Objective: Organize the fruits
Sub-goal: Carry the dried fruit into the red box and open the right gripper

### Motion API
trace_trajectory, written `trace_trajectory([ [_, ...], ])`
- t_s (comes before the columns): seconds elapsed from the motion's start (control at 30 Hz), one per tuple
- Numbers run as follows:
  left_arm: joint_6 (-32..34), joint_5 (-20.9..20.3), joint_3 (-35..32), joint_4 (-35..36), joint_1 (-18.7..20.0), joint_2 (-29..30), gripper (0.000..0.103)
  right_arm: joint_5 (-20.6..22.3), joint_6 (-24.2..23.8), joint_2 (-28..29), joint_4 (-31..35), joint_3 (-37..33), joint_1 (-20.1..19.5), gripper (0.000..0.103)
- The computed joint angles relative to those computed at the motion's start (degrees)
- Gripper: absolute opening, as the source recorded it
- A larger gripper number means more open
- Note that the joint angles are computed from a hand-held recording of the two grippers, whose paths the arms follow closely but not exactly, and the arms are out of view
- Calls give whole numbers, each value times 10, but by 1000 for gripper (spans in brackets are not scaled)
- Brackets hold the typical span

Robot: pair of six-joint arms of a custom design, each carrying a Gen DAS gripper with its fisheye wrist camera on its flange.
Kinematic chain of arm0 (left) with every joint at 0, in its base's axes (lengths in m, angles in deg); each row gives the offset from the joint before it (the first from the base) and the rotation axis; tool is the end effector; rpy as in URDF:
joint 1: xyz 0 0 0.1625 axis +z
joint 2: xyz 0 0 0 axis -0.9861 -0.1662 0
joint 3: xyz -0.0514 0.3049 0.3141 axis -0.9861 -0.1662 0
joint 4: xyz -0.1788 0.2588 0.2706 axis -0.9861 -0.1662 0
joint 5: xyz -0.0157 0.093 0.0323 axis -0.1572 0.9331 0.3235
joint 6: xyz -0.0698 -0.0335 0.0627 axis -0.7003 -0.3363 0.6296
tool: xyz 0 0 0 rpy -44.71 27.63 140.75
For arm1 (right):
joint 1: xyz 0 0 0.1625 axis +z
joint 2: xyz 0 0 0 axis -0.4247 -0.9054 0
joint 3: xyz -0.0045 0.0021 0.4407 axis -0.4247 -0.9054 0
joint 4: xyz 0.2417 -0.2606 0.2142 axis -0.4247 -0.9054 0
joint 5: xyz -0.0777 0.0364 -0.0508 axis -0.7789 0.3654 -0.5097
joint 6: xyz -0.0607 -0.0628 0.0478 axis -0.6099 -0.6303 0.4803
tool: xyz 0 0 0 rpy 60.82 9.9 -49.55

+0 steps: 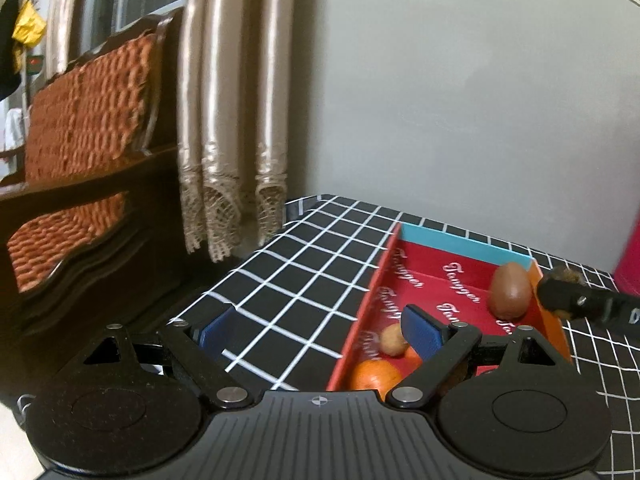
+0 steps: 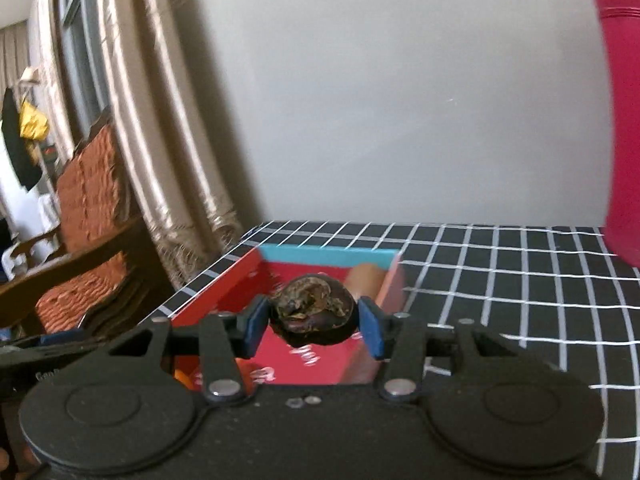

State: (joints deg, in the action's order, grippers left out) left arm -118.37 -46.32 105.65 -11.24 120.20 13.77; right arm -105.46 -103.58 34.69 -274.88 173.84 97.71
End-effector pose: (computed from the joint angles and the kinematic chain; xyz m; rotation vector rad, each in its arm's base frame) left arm -0.2079 -0.4757 -0.0869 -0.1865 1.7489 -1.3792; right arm -0.0158 -0.6010 0.1580 1.1730 -2.5742 0.9965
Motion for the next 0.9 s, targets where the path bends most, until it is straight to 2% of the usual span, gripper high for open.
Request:
trace_trajectory([
  [0.13, -51, -21, -1, 44, 1, -2, 89, -26, -10, 12, -15, 11, 15, 48],
  [0.27, -38, -30, 14, 17, 5, -8, 89, -53, -19, 30, -50, 16, 23, 48],
  [0.37, -64, -33, 10, 46, 6, -7, 89, -77, -19, 44, -72, 12, 32, 48],
  [0.5, -46, -34, 18, 25, 7, -11, 89, -103, -20, 56, -77, 6, 37, 49],
  [0.6, -50, -33, 20, 28, 7, -12, 89, -105, -27, 61, -96, 11, 37, 48],
  [0.67, -52, -33, 17, 34, 7, -11, 89, -107, -27, 60, -99, 13, 37, 58],
  [0.7, -52, -33, 17, 34, 8, -11, 89, -103, -30, 60, -98, 14, 37, 73],
  [0.73, -53, -33, 16, 36, 7, -10, 89, -101, -35, 59, -101, 17, 36, 77],
  [0.9, -58, -34, 10, 47, 6, -6, 89, -86, -48, 43, -123, 38, 34, 77],
])
